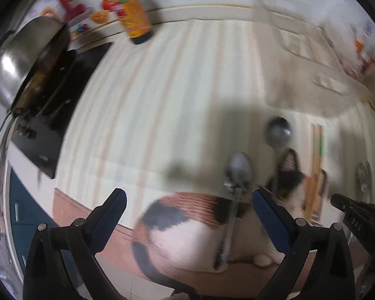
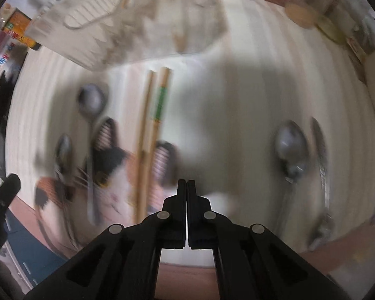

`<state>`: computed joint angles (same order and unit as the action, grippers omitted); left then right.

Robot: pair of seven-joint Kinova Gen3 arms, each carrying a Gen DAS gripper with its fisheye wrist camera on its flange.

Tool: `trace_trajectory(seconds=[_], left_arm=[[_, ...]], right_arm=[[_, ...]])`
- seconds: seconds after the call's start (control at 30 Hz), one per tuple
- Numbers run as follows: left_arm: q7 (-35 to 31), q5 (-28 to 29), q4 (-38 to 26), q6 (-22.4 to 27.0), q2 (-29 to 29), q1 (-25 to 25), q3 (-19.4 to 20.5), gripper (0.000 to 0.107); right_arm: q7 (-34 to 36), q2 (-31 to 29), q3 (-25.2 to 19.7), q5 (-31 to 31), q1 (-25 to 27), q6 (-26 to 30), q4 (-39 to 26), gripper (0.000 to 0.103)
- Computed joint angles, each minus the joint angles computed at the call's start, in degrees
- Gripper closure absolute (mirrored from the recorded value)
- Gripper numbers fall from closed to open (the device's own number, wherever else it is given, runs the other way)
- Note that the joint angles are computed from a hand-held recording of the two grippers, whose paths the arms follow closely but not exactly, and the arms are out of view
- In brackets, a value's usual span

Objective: Organize utensils
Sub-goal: 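Grasp a green-banded chopstick with the right tool while the left tool grasps a plain chopstick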

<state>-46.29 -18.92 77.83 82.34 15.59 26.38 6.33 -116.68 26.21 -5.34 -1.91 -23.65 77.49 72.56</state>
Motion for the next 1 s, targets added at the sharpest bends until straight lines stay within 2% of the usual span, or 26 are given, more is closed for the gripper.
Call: trace_trajectory(seconds=[0.1, 0.17, 0.23, 0.3, 0.33, 0.43, 0.57, 0.7, 0.77, 0.87, 1.0], left_arm=[[-1.3, 1.0, -1.2, -0.4, 1.9, 1.3, 1.2, 0.005], [-1.6, 0.8, -1.8, -0.1, 2.9, 2.3, 1.1, 0.004], [-1.2, -1.8, -2.5, 1.5, 3.8, 4.3, 0.6, 0.004], [-1.1, -3.1, -2.5, 2.1, 3.9, 5.0, 0.1, 0.004], [-0.8, -4.1, -2.2, 2.5, 3.8, 5.4, -0.2, 0.004], [-0.1, -5.3, -1.2, 2.9, 3.4, 5.1, -0.9, 0.005], [1.2, -5.1, 0.9, 2.6, 2.3, 3.8, -1.1, 0.005], [1.3, -3.8, 1.7, 1.4, 2.1, 2.5, -0.6, 0.005], [1.0, -3.5, 1.2, 1.1, 2.4, 2.6, -0.2, 0.005], [-0.7, -2.0, -0.1, -0.2, 3.4, 2.8, 0.6, 0.005], [-5.1, 3.0, -3.1, -2.1, 6.0, 2.8, 1.8, 0.005]], right_arm=[[3.0, -1.7, 1.4, -4.8, 3.6, 0.7, 1.3, 0.103], [3.4, -2.7, -1.1, -9.4, 8.9, -0.8, 2.9, 0.102], [5.2, -3.1, -3.0, -13.6, 13.2, -2.1, 3.3, 0.097], [6.2, -3.0, -2.6, -15.1, 13.2, -3.3, 2.6, 0.085], [6.6, -2.7, -1.4, -15.7, 11.9, -3.4, 1.9, 0.083], [6.4, -0.7, -1.3, -14.1, 9.9, -3.0, -1.0, 0.08], [4.2, 3.6, 0.0, -6.2, 4.3, 1.9, -8.2, 0.079], [2.9, 4.1, 0.9, -0.8, 0.2, 3.4, -9.4, 0.095], [3.1, 4.1, 1.1, 0.7, 0.3, 5.6, -9.7, 0.096], [5.2, 2.1, 1.4, 1.5, 2.5, 6.5, -6.6, 0.097], [7.6, -0.3, 2.1, 0.8, 6.7, 6.3, -3.0, 0.097]])
